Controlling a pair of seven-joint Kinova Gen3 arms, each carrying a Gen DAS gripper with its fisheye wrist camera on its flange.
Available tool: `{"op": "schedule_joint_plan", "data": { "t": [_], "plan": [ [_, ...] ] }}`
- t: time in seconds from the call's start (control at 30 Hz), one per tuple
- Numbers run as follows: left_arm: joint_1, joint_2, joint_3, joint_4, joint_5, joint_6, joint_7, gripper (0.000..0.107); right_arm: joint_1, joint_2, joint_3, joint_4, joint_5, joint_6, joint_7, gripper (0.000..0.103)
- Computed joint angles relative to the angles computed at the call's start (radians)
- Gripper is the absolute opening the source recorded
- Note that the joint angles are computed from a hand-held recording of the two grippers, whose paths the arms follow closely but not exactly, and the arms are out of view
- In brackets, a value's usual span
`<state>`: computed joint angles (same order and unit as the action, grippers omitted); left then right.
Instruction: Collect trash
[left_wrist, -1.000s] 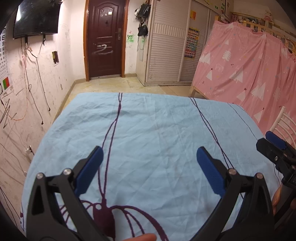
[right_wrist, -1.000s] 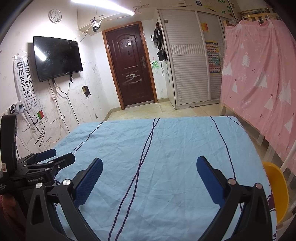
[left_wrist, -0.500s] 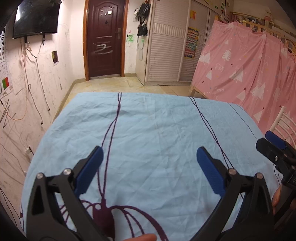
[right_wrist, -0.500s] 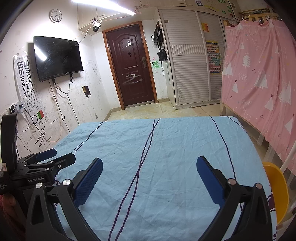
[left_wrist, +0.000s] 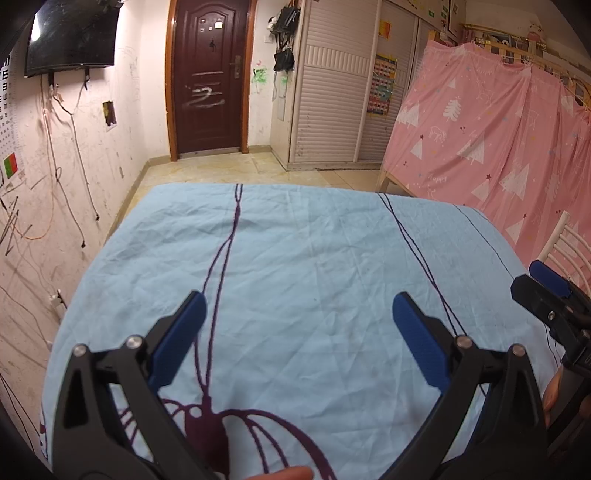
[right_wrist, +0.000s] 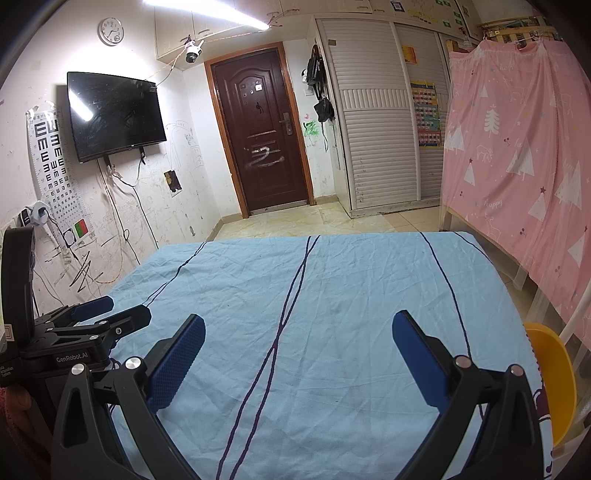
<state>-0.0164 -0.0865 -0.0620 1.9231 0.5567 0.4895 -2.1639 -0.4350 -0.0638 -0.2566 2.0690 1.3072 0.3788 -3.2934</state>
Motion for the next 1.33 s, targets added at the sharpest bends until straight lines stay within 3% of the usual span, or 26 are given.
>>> {"op": "schedule_joint_plan", "data": {
  "t": [0.5,0.8,1.33],
  "plan": [
    [0.002,0.0,0.0,0.001,0.001,0.003,-0.001,0.097,-0.002,0.0,0.001,-0.001,-0.002,0.002,0.002,0.094],
    [-0.01,0.006,-0.025,0.007,0.105,0.036,-0.111,0.097,-0.001,0.002,0.002,-0.002,-0.006,0.001,0.005,0.094],
    [-0.02,0.002,-0.013,0.002,0.092,0.043,-0.109,0.097,0.0,0.001,0.001,-0.004,-0.011,0.002,0.01,0.094]
  ]
}}
